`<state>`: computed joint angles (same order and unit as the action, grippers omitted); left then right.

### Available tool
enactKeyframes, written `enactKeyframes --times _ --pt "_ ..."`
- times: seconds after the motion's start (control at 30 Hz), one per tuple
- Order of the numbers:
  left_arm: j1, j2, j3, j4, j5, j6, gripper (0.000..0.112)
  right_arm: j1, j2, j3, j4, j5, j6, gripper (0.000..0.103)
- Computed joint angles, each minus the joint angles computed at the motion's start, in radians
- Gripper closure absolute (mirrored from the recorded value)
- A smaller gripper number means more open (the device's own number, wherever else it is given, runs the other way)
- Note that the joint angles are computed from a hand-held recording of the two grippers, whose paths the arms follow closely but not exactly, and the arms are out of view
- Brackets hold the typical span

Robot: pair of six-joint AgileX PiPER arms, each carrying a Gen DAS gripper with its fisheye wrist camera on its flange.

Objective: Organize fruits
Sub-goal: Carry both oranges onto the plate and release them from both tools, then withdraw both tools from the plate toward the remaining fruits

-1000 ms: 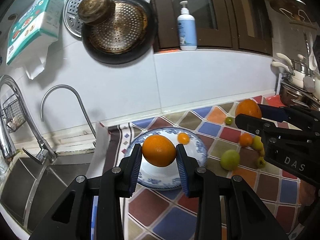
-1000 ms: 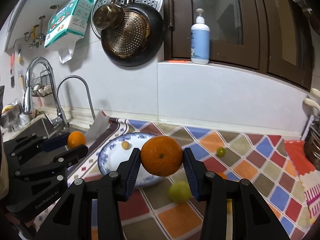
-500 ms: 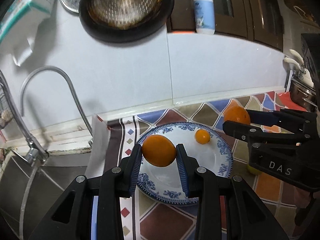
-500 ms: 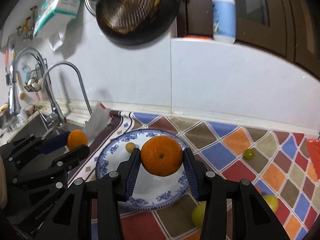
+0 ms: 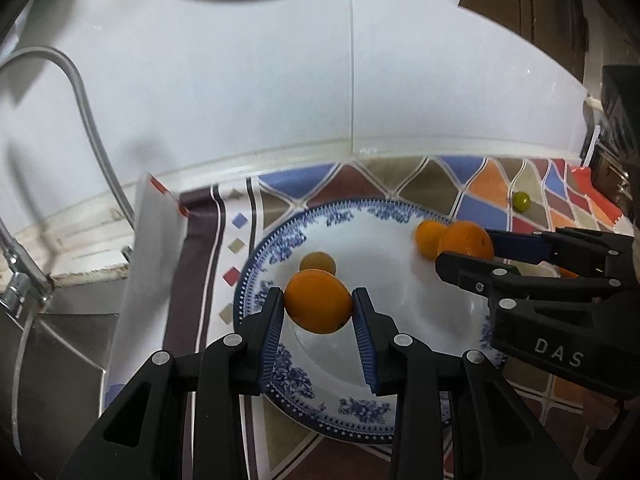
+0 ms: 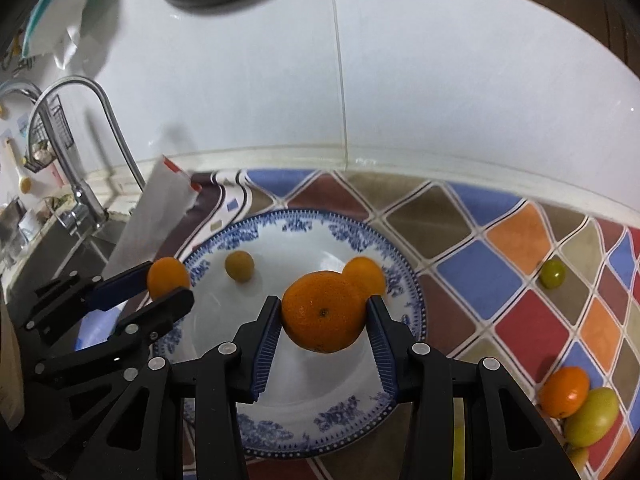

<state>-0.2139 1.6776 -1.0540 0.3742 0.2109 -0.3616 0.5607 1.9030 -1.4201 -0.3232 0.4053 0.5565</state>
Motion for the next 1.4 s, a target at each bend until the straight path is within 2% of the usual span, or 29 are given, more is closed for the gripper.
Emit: enactKeyframes --times 0.2,0.33,0.4,0.5,0.57,0.7,0.8,0.87,0.97,1.1,1.4 --pt "0.014 0.052 -0.029 -0.099 0.007 0.095 0.077 -0.008 0.049 -0.047 0.045 0.028 -0.051 0.059" --pt "0.017 0.057 -0.033 -0.086 0.005 0.079 0.077 -0.011 0.069 -0.073 0.059 0.042 -0.061 0.059" --pt "0.018 0.051 -0.032 -0.073 0.005 0.067 0.073 -0.013 0.072 -0.08 0.071 0.049 -0.07 0.058" --pt "0.017 0.027 -0.018 -0.004 0.002 -0.007 0.07 -0.01 0.052 -0.062 0.027 0.036 -0.022 0.051" --pt "0.013 0.004 -0.006 0.062 0.009 -0.079 0.063 -0.005 0.032 -0.044 -0.021 0.03 0.017 0.051" --pt "-0.006 -0.064 0.034 0.197 0.018 -0.225 0.056 0.006 -0.033 0.016 -0.124 0.015 0.114 0.051" --pt "-0.03 -0.125 0.068 0.311 0.033 -0.349 0.053 0.022 -0.091 0.066 -0.198 0.006 0.183 0.046" --pt "-0.055 -0.171 0.094 0.387 0.052 -0.435 0.049 0.039 -0.134 0.102 -0.282 0.007 0.253 0.046" --pt "-0.092 -0.232 0.127 0.476 0.083 -0.537 0.044 0.062 -0.203 0.161 -0.401 0.014 0.354 0.04" --pt "-0.15 -0.32 0.166 0.539 0.139 -0.624 0.039 0.091 -0.302 0.24 -0.533 0.03 0.48 0.034" --pt "-0.364 -0.483 0.227 0.685 0.343 -0.824 0.025 0.172 -0.524 0.4 -0.705 0.1 0.66 0.026"
